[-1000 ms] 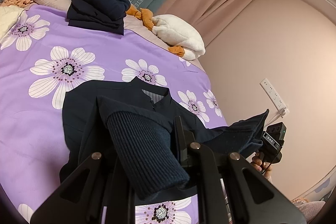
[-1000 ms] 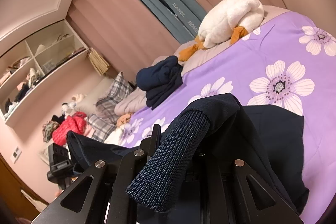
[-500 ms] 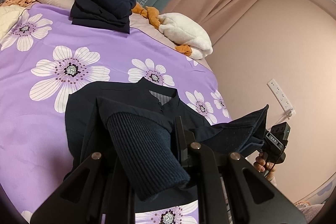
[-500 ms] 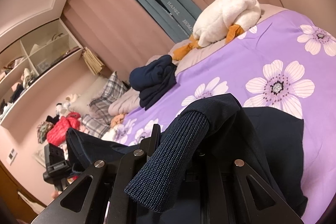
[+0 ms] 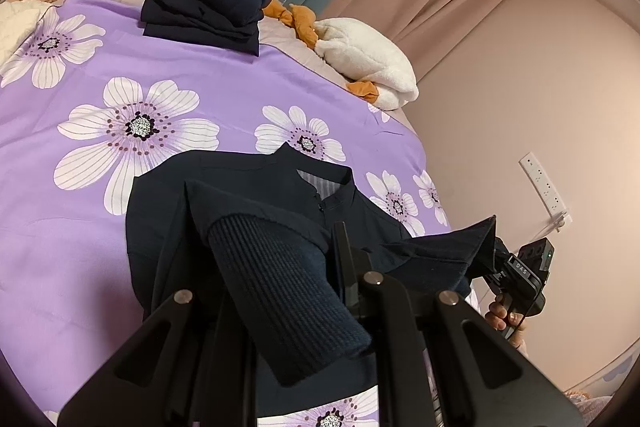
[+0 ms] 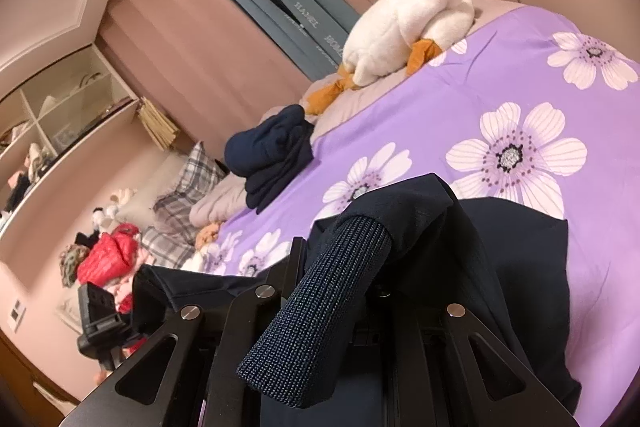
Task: Fold large clothes
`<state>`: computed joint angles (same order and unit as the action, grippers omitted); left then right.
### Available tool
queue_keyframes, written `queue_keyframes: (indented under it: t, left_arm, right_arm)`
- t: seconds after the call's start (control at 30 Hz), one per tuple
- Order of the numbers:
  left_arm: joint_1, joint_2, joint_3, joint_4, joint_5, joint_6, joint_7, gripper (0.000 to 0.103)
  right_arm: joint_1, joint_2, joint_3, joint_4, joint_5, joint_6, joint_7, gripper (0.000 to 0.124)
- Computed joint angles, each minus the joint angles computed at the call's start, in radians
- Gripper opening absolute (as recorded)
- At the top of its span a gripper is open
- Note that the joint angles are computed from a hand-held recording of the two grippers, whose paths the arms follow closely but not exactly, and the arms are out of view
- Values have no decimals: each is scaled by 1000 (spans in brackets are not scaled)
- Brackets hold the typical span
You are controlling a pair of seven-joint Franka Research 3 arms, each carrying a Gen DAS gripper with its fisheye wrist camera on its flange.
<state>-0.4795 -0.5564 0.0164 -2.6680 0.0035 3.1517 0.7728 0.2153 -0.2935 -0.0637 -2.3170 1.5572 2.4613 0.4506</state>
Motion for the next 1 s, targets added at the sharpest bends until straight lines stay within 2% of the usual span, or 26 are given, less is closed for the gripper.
queue_keyframes:
  t: [0.3,0.7,1.0]
  left_arm:
    - [-29,39,38,14,-18,9,16,15]
    - [-174,130,185,67,-125,3,124,14]
    - [-202,175,215,86,-223,-4,200,15]
  right_arm:
    - [-7,32,5,13,-13,14,27,18]
    - [-14,81,17,34,-51,44,105,18]
    - [-22,138,25,69,-78,46,149,18]
